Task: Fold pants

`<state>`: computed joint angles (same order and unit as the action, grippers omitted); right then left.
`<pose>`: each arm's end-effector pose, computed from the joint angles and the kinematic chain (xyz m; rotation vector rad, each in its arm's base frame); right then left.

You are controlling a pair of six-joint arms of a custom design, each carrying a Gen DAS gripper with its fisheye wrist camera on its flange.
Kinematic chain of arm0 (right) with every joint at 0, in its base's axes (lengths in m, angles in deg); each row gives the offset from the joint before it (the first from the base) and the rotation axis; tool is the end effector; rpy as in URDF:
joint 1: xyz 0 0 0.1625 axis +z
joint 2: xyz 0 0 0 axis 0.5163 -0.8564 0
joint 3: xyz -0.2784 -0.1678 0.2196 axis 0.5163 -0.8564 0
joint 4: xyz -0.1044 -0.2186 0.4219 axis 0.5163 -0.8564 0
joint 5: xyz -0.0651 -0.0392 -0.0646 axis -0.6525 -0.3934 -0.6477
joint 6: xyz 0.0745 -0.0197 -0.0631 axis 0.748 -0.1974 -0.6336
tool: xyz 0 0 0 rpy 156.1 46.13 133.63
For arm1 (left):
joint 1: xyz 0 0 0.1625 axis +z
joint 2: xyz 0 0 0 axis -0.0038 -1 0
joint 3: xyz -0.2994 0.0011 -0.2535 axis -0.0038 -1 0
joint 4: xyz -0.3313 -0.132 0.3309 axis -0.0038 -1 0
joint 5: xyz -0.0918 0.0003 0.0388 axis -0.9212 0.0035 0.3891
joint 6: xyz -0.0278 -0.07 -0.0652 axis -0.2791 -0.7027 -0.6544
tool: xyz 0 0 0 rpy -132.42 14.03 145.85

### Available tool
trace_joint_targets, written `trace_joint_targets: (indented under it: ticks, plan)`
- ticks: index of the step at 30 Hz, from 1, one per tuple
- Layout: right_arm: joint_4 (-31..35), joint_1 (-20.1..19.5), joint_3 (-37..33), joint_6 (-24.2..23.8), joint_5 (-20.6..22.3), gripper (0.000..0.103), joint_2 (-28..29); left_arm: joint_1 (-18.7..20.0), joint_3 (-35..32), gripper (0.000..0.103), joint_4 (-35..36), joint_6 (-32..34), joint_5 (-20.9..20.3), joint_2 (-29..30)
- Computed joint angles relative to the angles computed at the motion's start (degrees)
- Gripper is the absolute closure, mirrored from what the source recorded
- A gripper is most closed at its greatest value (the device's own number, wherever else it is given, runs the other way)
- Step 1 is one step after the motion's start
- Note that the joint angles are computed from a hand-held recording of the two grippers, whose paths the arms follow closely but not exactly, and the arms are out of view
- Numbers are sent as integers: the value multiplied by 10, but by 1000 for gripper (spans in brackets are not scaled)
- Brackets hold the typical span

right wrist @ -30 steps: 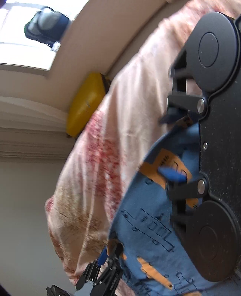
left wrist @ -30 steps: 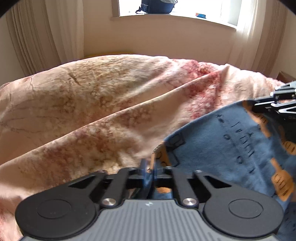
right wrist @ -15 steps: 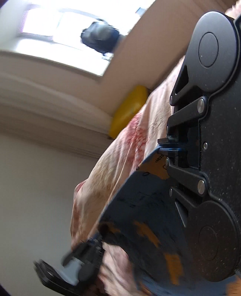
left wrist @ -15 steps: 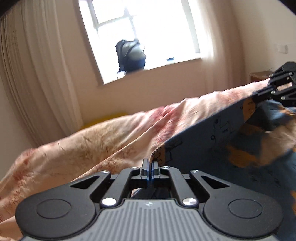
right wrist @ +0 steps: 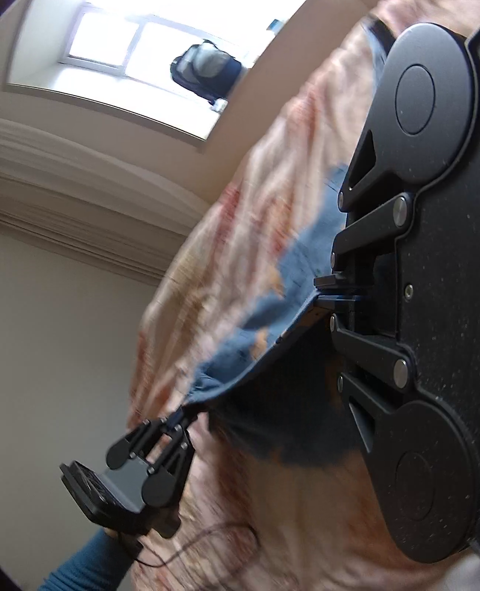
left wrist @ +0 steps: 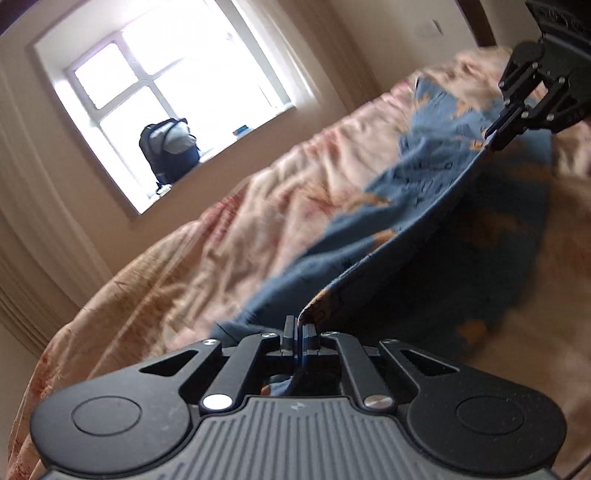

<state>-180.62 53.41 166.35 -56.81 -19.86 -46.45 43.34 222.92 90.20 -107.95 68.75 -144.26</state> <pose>0.1126 -0.4698 0.1078 2.0877 -2.1107 0.6221 -0.0173 -0.3241 0.1952 0.9293 1.7518 -0.7581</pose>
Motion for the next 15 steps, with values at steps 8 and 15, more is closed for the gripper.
trace_joint_targets:
  ticks: [8, 15]
  plan:
    - [-18, -12, 17, -6, -24, 101, 20, -16, 38, 101, 25, -46, -5, -12]
    - [50, -20, 28, -38, -17, 102, -32, -44, 49, 101, 97, -128, -3, -8]
